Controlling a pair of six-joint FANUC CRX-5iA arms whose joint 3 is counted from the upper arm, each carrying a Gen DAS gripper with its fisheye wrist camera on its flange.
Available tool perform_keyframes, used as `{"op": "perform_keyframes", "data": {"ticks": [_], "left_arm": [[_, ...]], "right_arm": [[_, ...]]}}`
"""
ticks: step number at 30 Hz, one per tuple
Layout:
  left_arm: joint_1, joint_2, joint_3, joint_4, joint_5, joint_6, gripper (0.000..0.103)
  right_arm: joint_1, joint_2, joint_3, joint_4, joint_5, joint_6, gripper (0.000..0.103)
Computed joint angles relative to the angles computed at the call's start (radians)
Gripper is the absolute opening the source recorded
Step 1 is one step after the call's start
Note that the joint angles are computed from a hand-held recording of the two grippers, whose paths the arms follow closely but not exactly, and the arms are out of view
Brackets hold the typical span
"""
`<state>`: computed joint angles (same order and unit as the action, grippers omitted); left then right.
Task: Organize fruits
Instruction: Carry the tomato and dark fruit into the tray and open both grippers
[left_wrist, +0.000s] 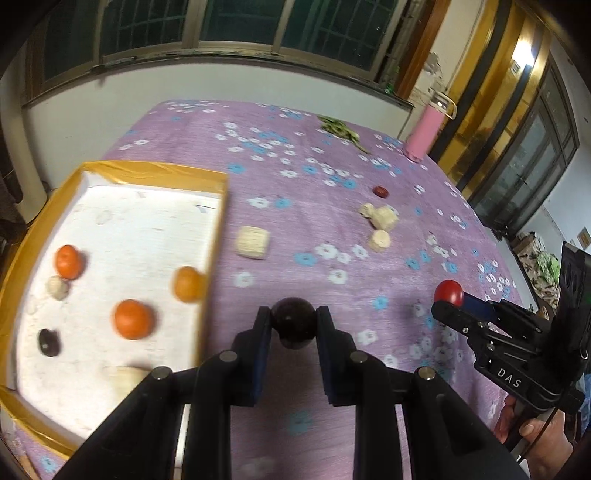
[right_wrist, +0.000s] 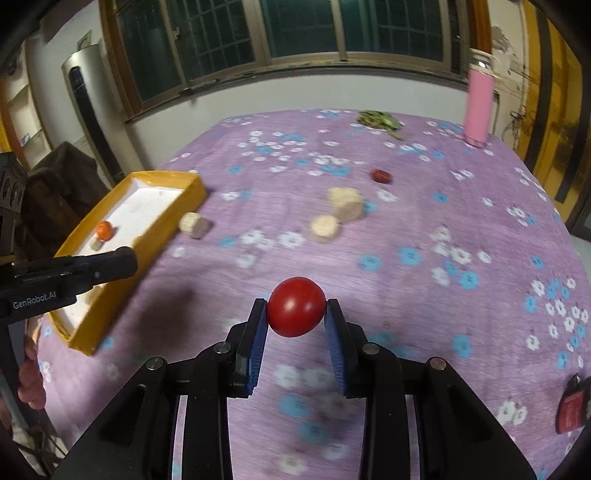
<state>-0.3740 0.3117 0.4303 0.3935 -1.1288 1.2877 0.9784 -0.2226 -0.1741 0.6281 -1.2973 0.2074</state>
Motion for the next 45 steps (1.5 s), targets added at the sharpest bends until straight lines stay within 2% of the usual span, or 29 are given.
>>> {"op": "perform_keyframes", "data": {"ticks": [10, 19, 25, 30, 37, 45], "left_arm": [[0.119, 0.007, 0.021, -0.002, -0.009, -0.023, 0.026], [0.191, 0.102, 0.157, -0.03, -0.046, -0.014, 0.026], [0.198, 0.208, 0.31, -0.064, -0.095, 0.005, 0.027], [0.196, 0.315, 0.46, -0.083, -0.172, 0.04, 0.027], [0.178, 0.43, 0.63, -0.124, -0.26, 0.073, 0.027], [0.167, 0.594, 0.905, -0.154, -0.414, 0.122, 0.027]], "right_arm": [[-0.031, 0.195, 0.199, -0.015, 0.095, 0.132, 0.03], [-0.083, 0.399, 0.447, -0.082, 0.151, 0.28, 0.03], [-0.12, 0.534, 0.623, -0.145, 0.142, 0.39, 0.03], [-0.158, 0.63, 0.733, -0.22, 0.12, 0.44, 0.03], [-0.181, 0.697, 0.806, -0.28, 0.074, 0.48, 0.03], [-0.189, 0.737, 0.855, -0.307, 0.034, 0.536, 0.03]]}}
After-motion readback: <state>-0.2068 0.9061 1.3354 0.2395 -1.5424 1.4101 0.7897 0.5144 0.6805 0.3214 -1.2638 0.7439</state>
